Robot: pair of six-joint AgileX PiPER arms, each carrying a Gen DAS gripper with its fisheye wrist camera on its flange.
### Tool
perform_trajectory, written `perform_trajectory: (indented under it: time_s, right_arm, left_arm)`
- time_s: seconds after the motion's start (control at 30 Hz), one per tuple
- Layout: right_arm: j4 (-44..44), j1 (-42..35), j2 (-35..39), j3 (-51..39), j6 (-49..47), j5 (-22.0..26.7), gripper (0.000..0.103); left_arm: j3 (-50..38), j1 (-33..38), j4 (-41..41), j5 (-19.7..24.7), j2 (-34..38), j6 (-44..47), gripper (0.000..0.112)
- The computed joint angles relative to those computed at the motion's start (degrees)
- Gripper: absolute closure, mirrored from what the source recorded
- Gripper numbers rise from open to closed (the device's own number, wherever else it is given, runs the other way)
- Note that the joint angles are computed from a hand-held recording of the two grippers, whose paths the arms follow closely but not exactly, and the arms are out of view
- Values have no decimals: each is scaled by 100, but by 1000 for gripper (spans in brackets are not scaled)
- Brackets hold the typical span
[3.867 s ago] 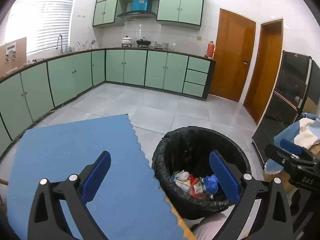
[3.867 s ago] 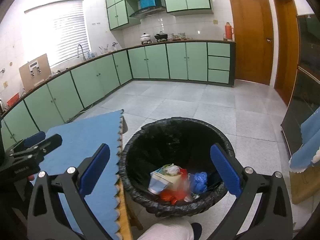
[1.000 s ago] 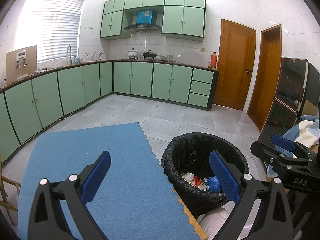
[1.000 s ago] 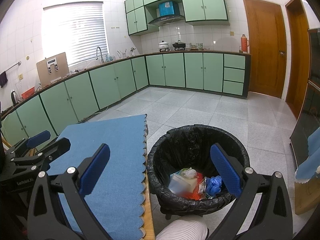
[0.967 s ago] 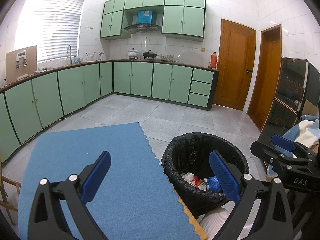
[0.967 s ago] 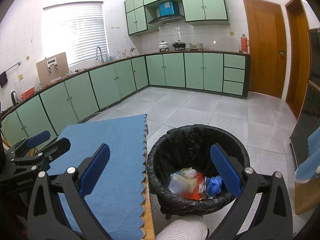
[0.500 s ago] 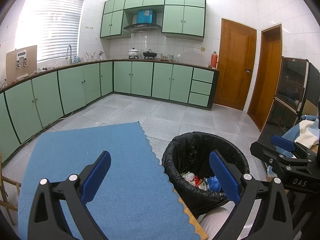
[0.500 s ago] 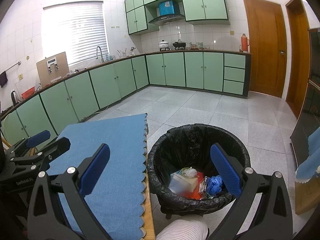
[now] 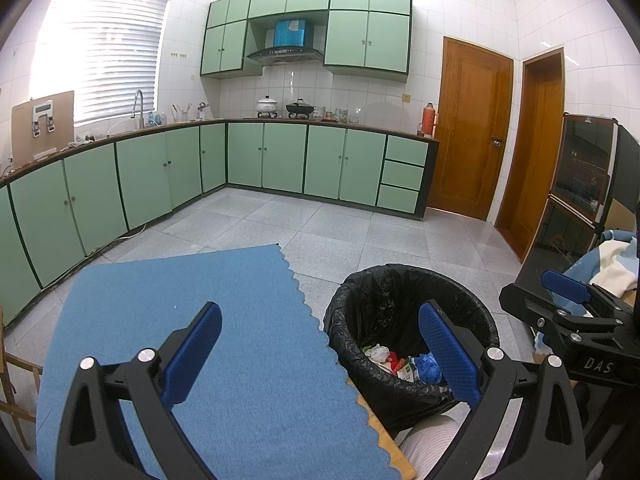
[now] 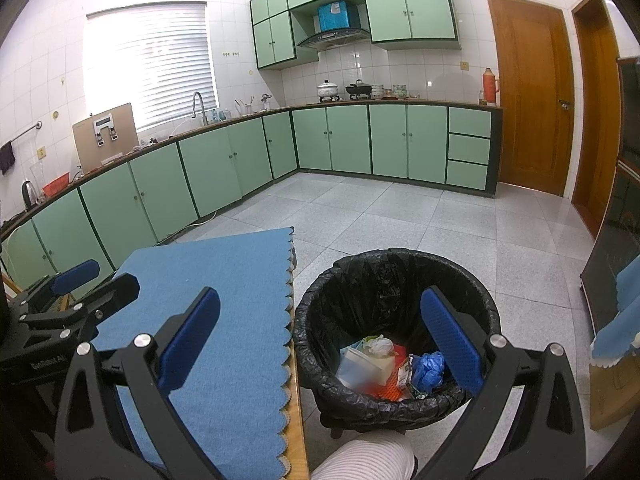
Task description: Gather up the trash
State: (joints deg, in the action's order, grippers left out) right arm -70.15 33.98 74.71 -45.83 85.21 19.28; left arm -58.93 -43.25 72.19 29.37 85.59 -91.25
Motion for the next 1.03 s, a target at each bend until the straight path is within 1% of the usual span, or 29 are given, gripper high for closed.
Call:
perform_trajectory:
  time_s: [0.6,0.73,0.8,1.03]
  right_arm:
    - [8,4,22,-1,15,-6,6]
    - [-98,48,90,-6,160,16,6]
    - [-72,-111,98,7,67,-133,6]
    - [-59,-96,119,-5,64,-121,6]
  left_arm:
    - [-3,2,-3,-3,0,8,16]
    - [-26,-2,7,-17,51,-19,16]
    - [-35,9,-5,-25,65,-14,16]
    - [-43,29,-24,-27,93,-24,16]
